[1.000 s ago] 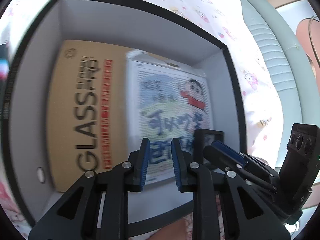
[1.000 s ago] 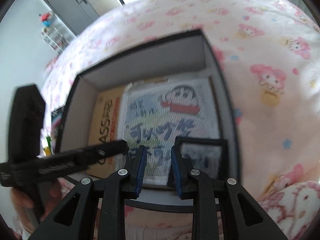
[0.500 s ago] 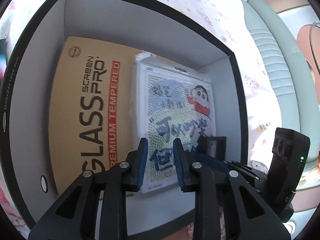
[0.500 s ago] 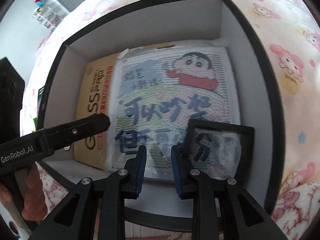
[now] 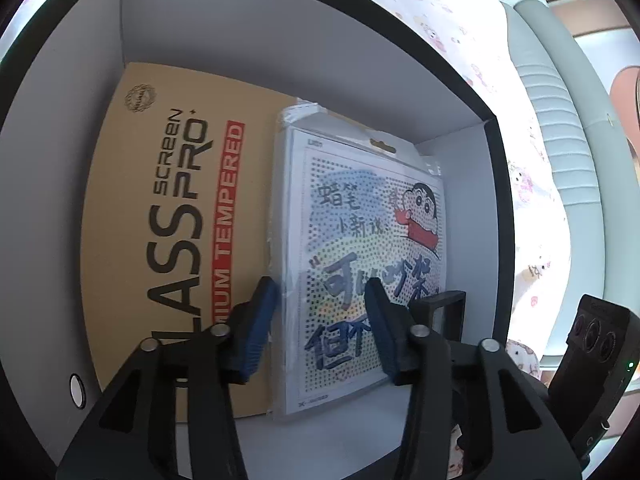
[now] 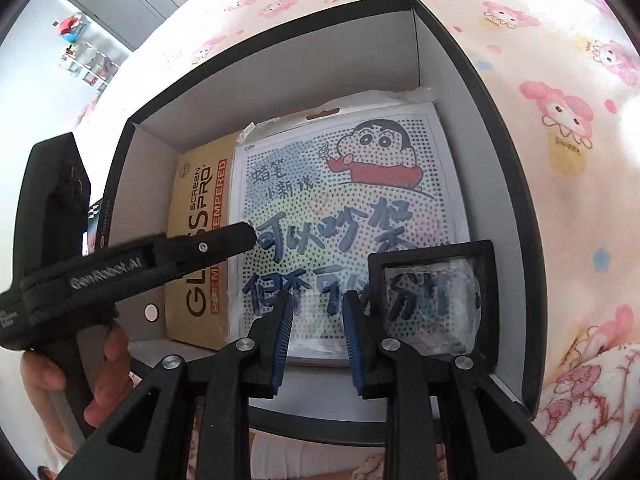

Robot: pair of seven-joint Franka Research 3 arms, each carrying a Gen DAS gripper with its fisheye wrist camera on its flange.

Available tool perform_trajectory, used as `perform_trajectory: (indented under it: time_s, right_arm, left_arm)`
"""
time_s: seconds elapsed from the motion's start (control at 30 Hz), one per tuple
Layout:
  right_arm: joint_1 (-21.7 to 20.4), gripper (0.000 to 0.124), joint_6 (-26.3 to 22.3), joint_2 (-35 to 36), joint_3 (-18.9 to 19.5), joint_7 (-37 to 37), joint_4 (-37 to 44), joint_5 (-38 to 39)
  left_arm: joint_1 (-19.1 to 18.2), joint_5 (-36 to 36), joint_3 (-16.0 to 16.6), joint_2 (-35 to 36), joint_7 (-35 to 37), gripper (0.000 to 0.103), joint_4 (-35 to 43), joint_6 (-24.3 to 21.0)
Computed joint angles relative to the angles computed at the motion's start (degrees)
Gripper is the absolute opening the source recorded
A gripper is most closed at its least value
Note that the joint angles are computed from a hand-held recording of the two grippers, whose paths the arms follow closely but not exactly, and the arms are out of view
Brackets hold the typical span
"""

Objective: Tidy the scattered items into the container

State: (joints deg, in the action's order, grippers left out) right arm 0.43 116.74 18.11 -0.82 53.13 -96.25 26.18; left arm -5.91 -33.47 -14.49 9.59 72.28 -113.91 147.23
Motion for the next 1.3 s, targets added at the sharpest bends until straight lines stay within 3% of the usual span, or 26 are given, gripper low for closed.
perform_trajectory:
  time_s: [0.1,0.17,0.2,0.3,0.37,0.4,0.47,0.57,0.63,0.7,0.87,1.3]
  right_arm:
    - [0.7,0.022,0.3,-0.5,0.2,1.4,0.3,-0.3]
    - [1.3,0.022,2.8,-1.8,0.4,1.2,-1.6,-0.4]
    - [1.7,0.022,5.2,-2.9,0.3,0.9,-3.0,-1.0]
    - [3.9,0.022,18.7,-8.1,0.0,1.5,-10.2,-4.7]
    - [3.9,0.022,21.5,-10.2,0.3,0.1,-11.9,-3.7]
    - [3.7,0.022,21.5,-10.9,0.4,-0.9,-12.0,-2.6]
    - [3.5,0.022,21.3,-13.1,0.6,-3.5,-13.0,0.5]
    - [3.4,0.023,21.0,-16.6,0.3,-7.6,-14.9,4.6]
    - [3.8,0.024,21.1,-18.9,0.1,-10.0,-16.5,7.2]
    - [4.5,0.027,21.7,-21.4,-0.2,-11.7,-18.6,9.5]
    - [7.0,0.028,24.5,-27.4,-0.7,-15.5,-24.6,13.9]
    - [12.3,0.028,22.2,-31.9,-0.1,-17.2,-29.7,13.1]
  left_arm:
    - [0.2,-1.6,-0.1,-1.4,0.8,0.046,-1.5,1.2]
    - [-1.0,2.9,0.9,-4.5,-3.6,0.046,-4.3,4.2]
    - [-1.7,6.5,1.3,-6.5,-6.2,0.046,-5.7,5.5]
    - [-3.2,13.8,2.0,-11.6,-11.0,0.046,-8.9,7.5]
    - [-3.9,20.4,2.2,-14.8,-15.0,0.046,-10.2,7.3]
    - [-5.0,24.0,3.0,-16.2,-17.6,0.046,-10.7,7.2]
    - [-4.0,28.0,0.9,-15.0,-20.6,0.046,-9.1,8.8]
    - [-7.1,25.3,3.4,-20.9,-18.6,0.046,-12.6,9.6]
    - [-6.9,29.3,2.4,-20.7,-21.6,0.046,-12.1,11.3]
    - [-6.5,34.0,1.5,-23.2,-24.9,0.046,-13.1,10.3]
    - [-7.4,37.4,2.1,-30.0,-28.9,0.045,-17.4,7.6]
    - [-5.8,42.2,3.4,-39.3,-34.9,0.045,-26.2,3.9]
